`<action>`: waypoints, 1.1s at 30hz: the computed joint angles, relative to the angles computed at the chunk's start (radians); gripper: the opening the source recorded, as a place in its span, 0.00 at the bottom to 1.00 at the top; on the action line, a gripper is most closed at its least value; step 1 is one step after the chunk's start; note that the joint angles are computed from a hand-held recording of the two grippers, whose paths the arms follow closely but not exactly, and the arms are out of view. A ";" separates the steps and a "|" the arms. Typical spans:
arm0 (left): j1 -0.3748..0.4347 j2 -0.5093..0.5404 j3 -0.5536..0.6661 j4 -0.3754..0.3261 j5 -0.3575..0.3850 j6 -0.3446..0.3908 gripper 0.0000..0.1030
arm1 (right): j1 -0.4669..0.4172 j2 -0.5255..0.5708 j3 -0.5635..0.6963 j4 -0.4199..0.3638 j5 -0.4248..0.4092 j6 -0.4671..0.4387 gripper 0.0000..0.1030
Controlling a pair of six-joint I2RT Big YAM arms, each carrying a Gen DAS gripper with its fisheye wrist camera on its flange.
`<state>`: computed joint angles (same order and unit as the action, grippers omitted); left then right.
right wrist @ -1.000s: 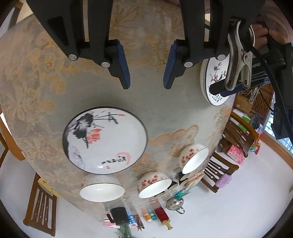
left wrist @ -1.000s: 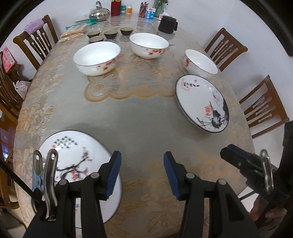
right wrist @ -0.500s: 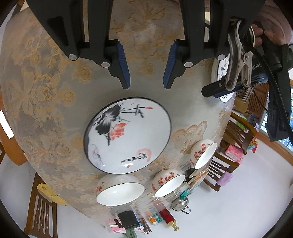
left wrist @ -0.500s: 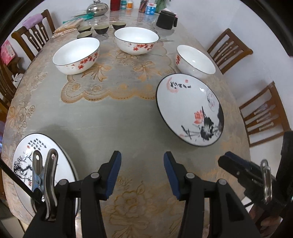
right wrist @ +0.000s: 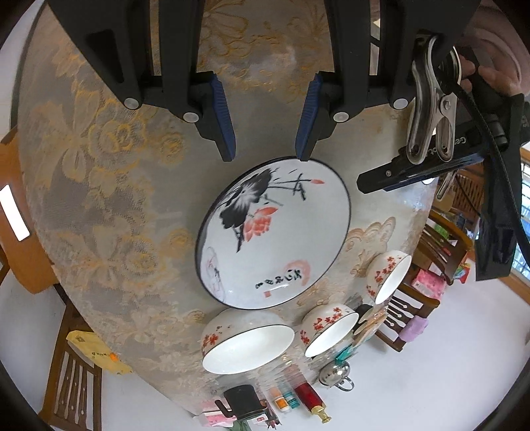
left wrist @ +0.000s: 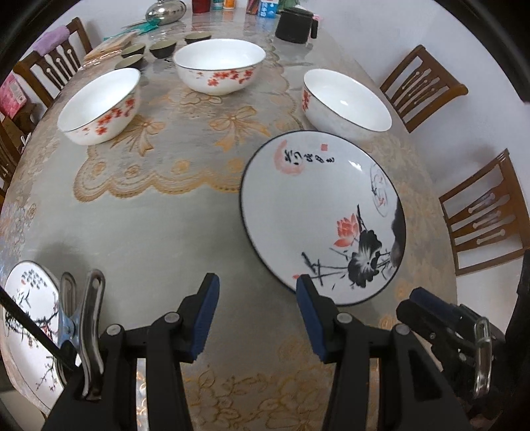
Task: Organize plates and bowls
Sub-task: 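Grip the rim of the lotus painted plate with the right tool and lift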
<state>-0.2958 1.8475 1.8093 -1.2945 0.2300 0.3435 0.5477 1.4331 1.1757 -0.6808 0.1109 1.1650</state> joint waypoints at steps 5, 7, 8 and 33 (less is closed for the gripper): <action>-0.027 0.030 0.027 0.013 -0.034 -0.011 0.49 | -0.040 0.014 -0.001 0.008 -0.037 -0.026 0.38; -0.033 0.046 0.040 0.011 -0.042 -0.023 0.49 | -0.057 0.025 0.010 -0.001 -0.032 -0.045 0.38; -0.036 0.057 0.051 0.006 -0.042 -0.031 0.49 | -0.067 0.032 0.016 -0.007 -0.026 -0.050 0.38; -0.048 0.134 0.080 0.011 -0.037 -0.120 0.49 | -0.148 0.149 0.075 -0.019 -0.082 -0.185 0.21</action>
<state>-0.3440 1.9820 1.8896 -1.2834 0.1927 0.2238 0.3997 1.5816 1.2508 -0.7002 0.0287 0.9798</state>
